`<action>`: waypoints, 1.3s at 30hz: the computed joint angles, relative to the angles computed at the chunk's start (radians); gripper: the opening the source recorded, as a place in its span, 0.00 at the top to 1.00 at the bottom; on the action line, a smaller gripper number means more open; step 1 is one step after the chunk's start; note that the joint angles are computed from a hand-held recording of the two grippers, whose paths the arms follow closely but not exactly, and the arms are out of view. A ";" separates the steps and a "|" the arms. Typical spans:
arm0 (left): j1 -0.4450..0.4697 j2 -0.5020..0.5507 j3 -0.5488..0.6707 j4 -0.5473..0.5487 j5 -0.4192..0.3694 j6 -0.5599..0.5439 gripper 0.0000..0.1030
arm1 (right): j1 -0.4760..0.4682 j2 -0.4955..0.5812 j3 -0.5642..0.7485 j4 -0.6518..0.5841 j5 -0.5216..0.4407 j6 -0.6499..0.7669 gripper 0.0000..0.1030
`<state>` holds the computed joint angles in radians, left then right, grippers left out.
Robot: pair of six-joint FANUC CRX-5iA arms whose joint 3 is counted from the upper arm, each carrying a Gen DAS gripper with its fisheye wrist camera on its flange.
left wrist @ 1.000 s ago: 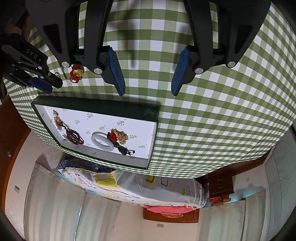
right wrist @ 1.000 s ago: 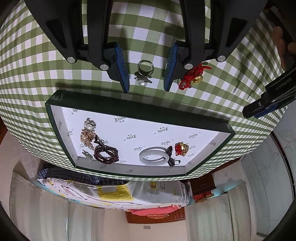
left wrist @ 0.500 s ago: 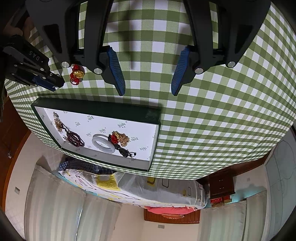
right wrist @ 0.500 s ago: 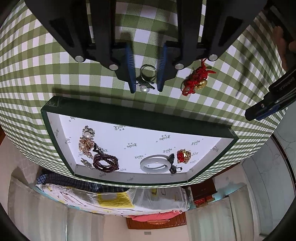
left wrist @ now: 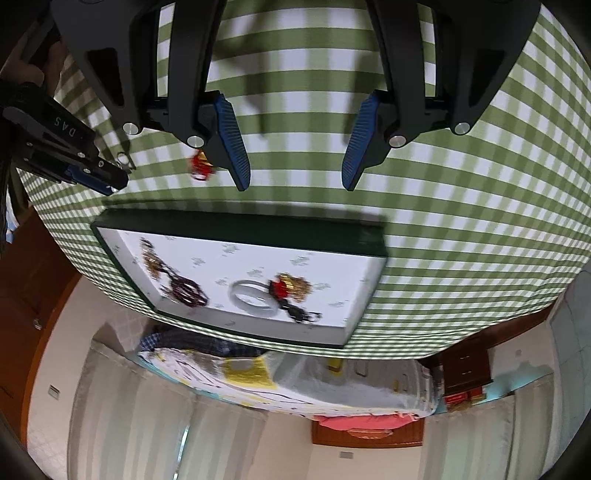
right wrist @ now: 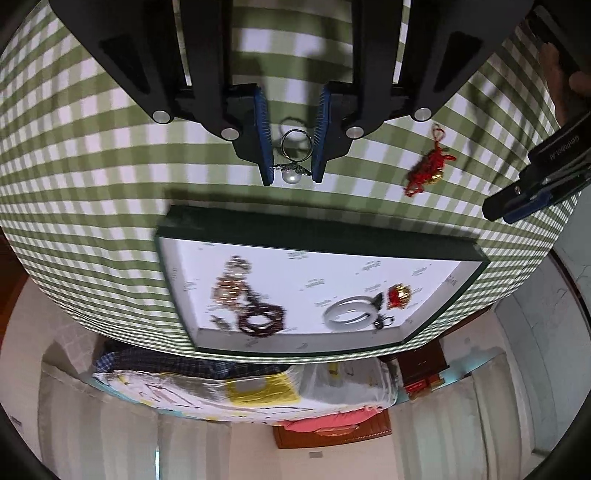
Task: Organize jewelry
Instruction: 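Close the left tool on the red tassel with gold pendant while the right tool holds the ring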
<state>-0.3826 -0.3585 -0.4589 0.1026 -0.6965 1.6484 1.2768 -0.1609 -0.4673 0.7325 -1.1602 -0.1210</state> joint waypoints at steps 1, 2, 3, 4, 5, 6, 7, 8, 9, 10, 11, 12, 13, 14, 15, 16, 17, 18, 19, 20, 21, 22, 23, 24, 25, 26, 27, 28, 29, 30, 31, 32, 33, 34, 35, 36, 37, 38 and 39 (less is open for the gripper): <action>-0.015 0.007 0.005 -0.001 0.003 0.003 0.51 | 0.004 -0.010 -0.008 -0.001 -0.008 -0.008 0.79; -0.026 0.013 0.010 -0.005 0.004 0.006 0.51 | 0.009 -0.024 -0.018 -0.001 -0.018 -0.020 0.79; -0.045 0.023 0.019 -0.015 0.005 0.014 0.51 | 0.012 -0.035 -0.025 -0.002 -0.026 -0.029 0.79; -0.057 0.031 0.026 -0.019 0.007 0.020 0.51 | 0.015 -0.046 -0.034 -0.001 -0.034 -0.040 0.79; -0.069 0.038 0.030 -0.019 0.010 0.024 0.51 | 0.021 -0.057 -0.042 0.001 -0.048 -0.050 0.79; -0.083 0.048 0.037 -0.022 0.013 0.031 0.51 | 0.025 -0.065 -0.048 0.005 -0.063 -0.058 0.79; -0.094 0.057 0.043 -0.025 0.014 0.038 0.51 | 0.029 -0.071 -0.053 0.009 -0.075 -0.067 0.79; -0.108 0.069 0.051 -0.026 0.015 0.043 0.51 | 0.031 -0.080 -0.059 0.011 -0.083 -0.076 0.79; -0.115 0.077 0.056 -0.026 0.016 0.044 0.51 | 0.030 -0.089 -0.066 0.012 -0.084 -0.085 0.79; -0.123 0.087 0.062 -0.026 0.018 0.042 0.51 | 0.029 -0.097 -0.072 0.011 -0.083 -0.095 0.79; -0.132 0.096 0.068 -0.033 0.019 0.045 0.51 | 0.027 -0.105 -0.077 0.009 -0.079 -0.104 0.79; -0.147 0.111 0.083 -0.056 0.011 0.059 0.51 | 0.025 -0.110 -0.082 0.009 -0.077 -0.110 0.79; -0.157 0.122 0.094 -0.070 0.005 0.065 0.51 | 0.024 -0.113 -0.085 0.008 -0.074 -0.115 0.79; -0.164 0.131 0.102 -0.081 -0.002 0.070 0.51 | 0.023 -0.117 -0.088 0.008 -0.070 -0.119 0.79; -0.171 0.141 0.112 -0.094 -0.009 0.080 0.52 | 0.022 -0.120 -0.091 0.007 -0.065 -0.122 0.79; -0.173 0.147 0.116 -0.097 -0.016 0.081 0.53 | 0.020 -0.121 -0.092 0.007 -0.062 -0.123 0.79; -0.174 0.153 0.120 -0.096 -0.023 0.080 0.55 | 0.019 -0.121 -0.093 0.006 -0.058 -0.124 0.79; -0.172 0.156 0.121 -0.091 -0.025 0.077 0.58 | 0.019 -0.123 -0.095 0.006 -0.054 -0.125 0.79; -0.171 0.158 0.121 -0.087 -0.027 0.074 0.59 | 0.018 -0.124 -0.097 0.005 -0.050 -0.126 0.79; -0.169 0.162 0.122 -0.083 -0.031 0.071 0.60 | 0.018 -0.124 -0.097 0.005 -0.048 -0.127 0.79; -0.168 0.163 0.123 -0.079 -0.034 0.069 0.62 | 0.017 -0.123 -0.097 0.005 -0.047 -0.127 0.79; -0.166 0.164 0.121 -0.074 -0.034 0.065 0.63 | 0.017 -0.122 -0.097 0.005 -0.045 -0.127 0.79; -0.163 0.162 0.116 -0.065 -0.031 0.055 0.67 | 0.016 -0.121 -0.096 0.005 -0.044 -0.127 0.79; -0.162 0.163 0.116 -0.061 -0.030 0.050 0.71 | 0.016 -0.121 -0.096 0.005 -0.045 -0.127 0.79; -0.162 0.163 0.115 -0.058 -0.030 0.045 0.73 | 0.016 -0.121 -0.096 0.005 -0.045 -0.127 0.79; -0.158 0.163 0.111 -0.047 -0.028 0.036 0.78 | 0.016 -0.119 -0.095 0.005 -0.045 -0.125 0.79; -0.154 0.162 0.106 -0.035 -0.026 0.025 0.78 | 0.016 -0.118 -0.095 0.005 -0.044 -0.124 0.79; -0.152 0.161 0.104 -0.029 -0.024 0.022 0.78 | 0.016 -0.116 -0.095 0.005 -0.044 -0.123 0.79; -0.150 0.162 0.103 -0.025 -0.023 0.019 0.78 | 0.015 -0.115 -0.094 0.004 -0.043 -0.121 0.79; -0.147 0.160 0.099 -0.017 -0.020 0.014 0.79 | 0.014 -0.111 -0.091 0.004 -0.042 -0.119 0.79; -0.143 0.158 0.094 -0.009 -0.018 0.010 0.79 | 0.014 -0.109 -0.091 0.004 -0.041 -0.118 0.79; -0.142 0.159 0.094 -0.007 -0.017 0.009 0.79 | 0.014 -0.107 -0.089 0.004 -0.041 -0.117 0.79; -0.140 0.158 0.091 -0.001 -0.016 0.005 0.80 | 0.014 -0.107 -0.089 0.004 -0.041 -0.117 0.79; -0.138 0.157 0.090 0.002 -0.015 0.004 0.80 | 0.014 -0.106 -0.089 0.005 -0.041 -0.118 0.79; -0.136 0.156 0.088 0.006 -0.014 0.001 0.80 | 0.015 -0.105 -0.089 0.005 -0.042 -0.119 0.79; -0.135 0.154 0.085 0.010 -0.013 -0.001 0.81 | 0.015 -0.106 -0.089 0.006 -0.043 -0.119 0.79; -0.134 0.153 0.084 0.012 -0.013 -0.001 0.81 | 0.016 -0.106 -0.089 0.006 -0.043 -0.119 0.79; -0.132 0.152 0.082 0.014 -0.012 -0.002 0.82 | 0.016 -0.106 -0.089 0.006 -0.043 -0.119 0.79; -0.129 0.150 0.079 0.020 -0.011 -0.006 0.82 | 0.016 -0.107 -0.090 0.007 -0.043 -0.120 0.79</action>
